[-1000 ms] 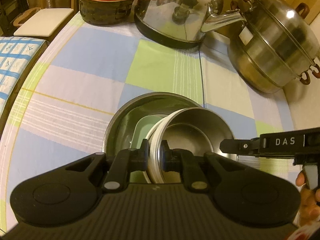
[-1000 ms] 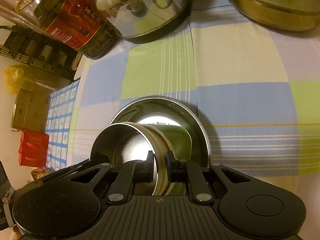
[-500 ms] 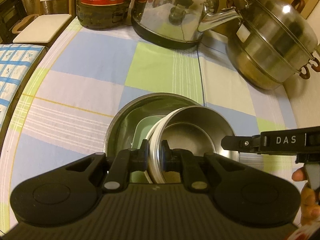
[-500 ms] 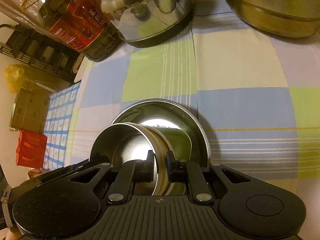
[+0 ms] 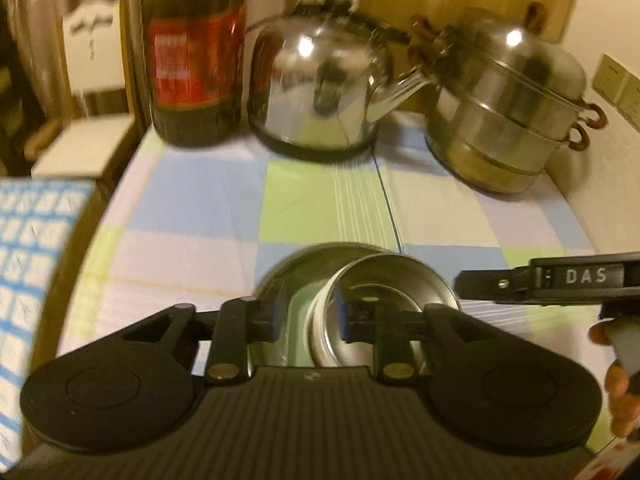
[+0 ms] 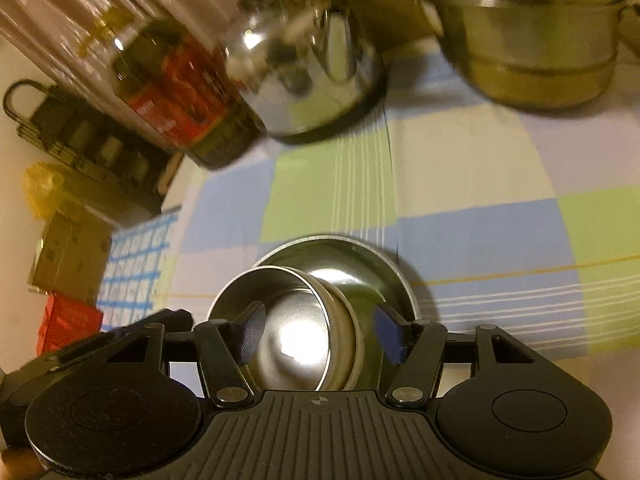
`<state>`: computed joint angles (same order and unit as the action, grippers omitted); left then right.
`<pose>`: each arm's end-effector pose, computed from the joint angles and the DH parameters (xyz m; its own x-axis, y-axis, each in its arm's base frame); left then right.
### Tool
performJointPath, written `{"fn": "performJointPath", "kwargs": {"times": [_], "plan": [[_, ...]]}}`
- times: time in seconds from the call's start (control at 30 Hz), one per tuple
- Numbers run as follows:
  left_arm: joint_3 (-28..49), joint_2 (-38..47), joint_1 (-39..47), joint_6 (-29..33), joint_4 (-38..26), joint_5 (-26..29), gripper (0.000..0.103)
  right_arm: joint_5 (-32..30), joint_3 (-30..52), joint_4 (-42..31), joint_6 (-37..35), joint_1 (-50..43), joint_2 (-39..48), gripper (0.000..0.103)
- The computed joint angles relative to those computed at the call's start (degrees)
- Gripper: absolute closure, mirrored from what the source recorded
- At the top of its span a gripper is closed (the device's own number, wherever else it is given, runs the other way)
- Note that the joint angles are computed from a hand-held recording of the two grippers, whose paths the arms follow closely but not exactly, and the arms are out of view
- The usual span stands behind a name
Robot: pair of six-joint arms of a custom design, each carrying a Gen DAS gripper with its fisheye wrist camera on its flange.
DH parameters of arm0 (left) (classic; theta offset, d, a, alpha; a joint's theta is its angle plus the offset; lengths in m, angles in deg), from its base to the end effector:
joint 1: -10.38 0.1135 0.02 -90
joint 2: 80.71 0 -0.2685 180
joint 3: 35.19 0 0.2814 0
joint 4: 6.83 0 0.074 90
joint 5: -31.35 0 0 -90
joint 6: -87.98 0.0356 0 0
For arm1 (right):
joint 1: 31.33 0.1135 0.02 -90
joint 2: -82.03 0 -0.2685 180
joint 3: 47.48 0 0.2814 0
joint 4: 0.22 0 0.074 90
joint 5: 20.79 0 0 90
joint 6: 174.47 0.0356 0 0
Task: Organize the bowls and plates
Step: 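Open both tools to release the bowl stack, then withdraw both open tools from the stacked dishes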
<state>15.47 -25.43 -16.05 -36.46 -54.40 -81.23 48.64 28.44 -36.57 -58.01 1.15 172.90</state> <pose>0.1969 -0.0826 0.2271 -0.6967 -0.2368 -0.6772 -0.2350 0.9672 -0.0965 0.2996 0.2055 0.2256 -0.8960 -0.0758 -0.4376 -0.3227 0.7882 0.5241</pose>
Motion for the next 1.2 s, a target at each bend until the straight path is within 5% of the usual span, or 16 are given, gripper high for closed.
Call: {"fn": "performJointPath", "kwargs": {"times": [0.23, 0.37, 0.53, 0.77, 1.2], "plan": [[-0.1, -6.6, -11.0, -1.1, -7.9, -11.8, 0.053, 10.1, -13.6, 4.4, 0.6, 4.3, -16.7, 0.039], [1.3, -7.5, -23.1, -10.8, -17.5, -23.2, 0.041, 16.9, -19.6, 3.7, -0.6, 9.1, -25.8, 0.038], [4.2, -5.5, -34.1, -26.9, -28.8, -26.3, 0.041, 18.1, -24.3, 0.3, 2.5, 11.1, -33.6, 0.038], [9.9, 5.0, -48.7, -53.3, -41.5, -22.1, 0.043, 15.6, -26.0, -10.9, 3.9, 10.7, -42.2, 0.038], [24.2, 27.8, -71.1, -83.9, -48.7, -14.1, 0.044, 18.3, -29.0, -37.2, 4.1, 17.4, -66.8, 0.038]]}}
